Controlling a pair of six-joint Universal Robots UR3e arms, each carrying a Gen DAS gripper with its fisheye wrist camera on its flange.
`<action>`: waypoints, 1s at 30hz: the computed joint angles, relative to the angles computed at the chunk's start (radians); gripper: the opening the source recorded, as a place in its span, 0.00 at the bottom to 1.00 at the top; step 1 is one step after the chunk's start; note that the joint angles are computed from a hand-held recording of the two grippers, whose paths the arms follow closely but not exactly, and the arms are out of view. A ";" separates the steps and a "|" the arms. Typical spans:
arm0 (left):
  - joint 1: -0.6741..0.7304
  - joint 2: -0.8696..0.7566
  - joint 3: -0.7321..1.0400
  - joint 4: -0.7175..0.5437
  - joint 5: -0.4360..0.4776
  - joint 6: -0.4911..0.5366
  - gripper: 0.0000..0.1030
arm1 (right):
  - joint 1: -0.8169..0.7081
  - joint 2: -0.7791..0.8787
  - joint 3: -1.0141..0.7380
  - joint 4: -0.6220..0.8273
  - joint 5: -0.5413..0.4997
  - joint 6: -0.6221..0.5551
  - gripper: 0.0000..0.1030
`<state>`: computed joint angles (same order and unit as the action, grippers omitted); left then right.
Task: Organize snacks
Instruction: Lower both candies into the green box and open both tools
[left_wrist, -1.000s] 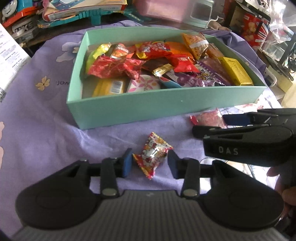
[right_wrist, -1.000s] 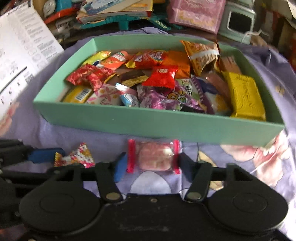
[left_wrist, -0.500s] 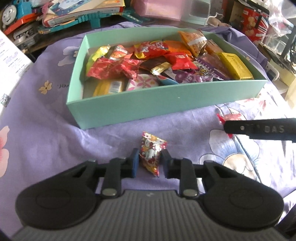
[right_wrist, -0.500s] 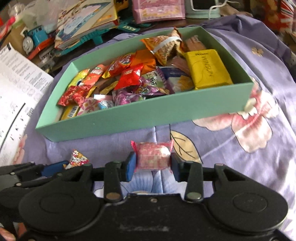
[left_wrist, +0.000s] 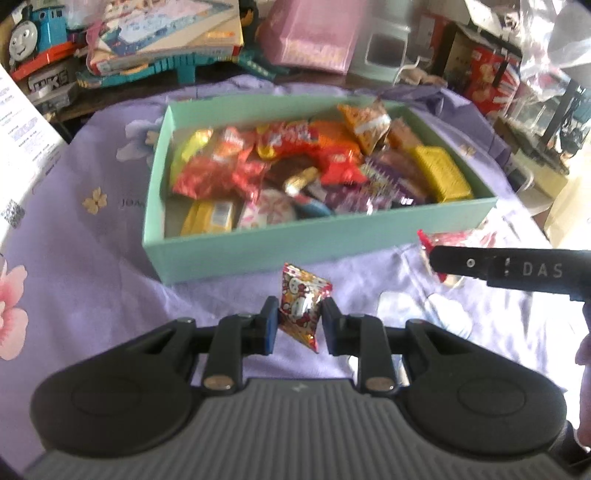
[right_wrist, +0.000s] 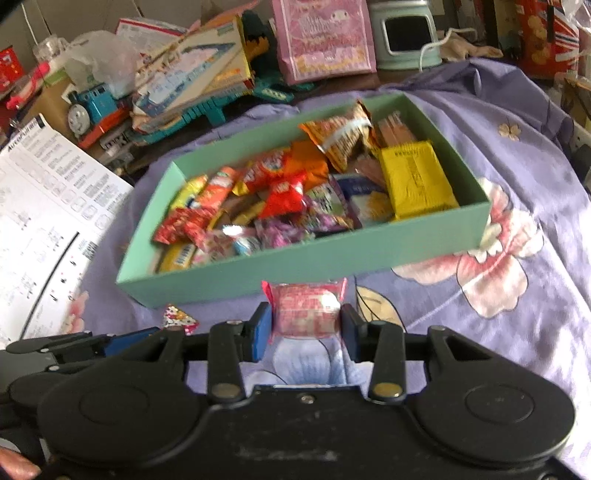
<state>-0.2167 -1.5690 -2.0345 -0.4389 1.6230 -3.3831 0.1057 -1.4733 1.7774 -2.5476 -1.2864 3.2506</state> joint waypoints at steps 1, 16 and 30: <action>0.003 0.009 0.009 -0.005 -0.005 0.003 0.24 | -0.003 0.003 -0.018 0.004 0.009 0.002 0.38; 0.133 -0.155 0.328 -0.049 -0.035 0.060 0.24 | 0.042 0.348 -0.558 0.130 0.043 0.068 0.38; 0.129 -0.391 0.542 -0.120 -0.050 0.061 0.74 | 0.084 0.671 -0.989 0.222 0.014 0.118 1.00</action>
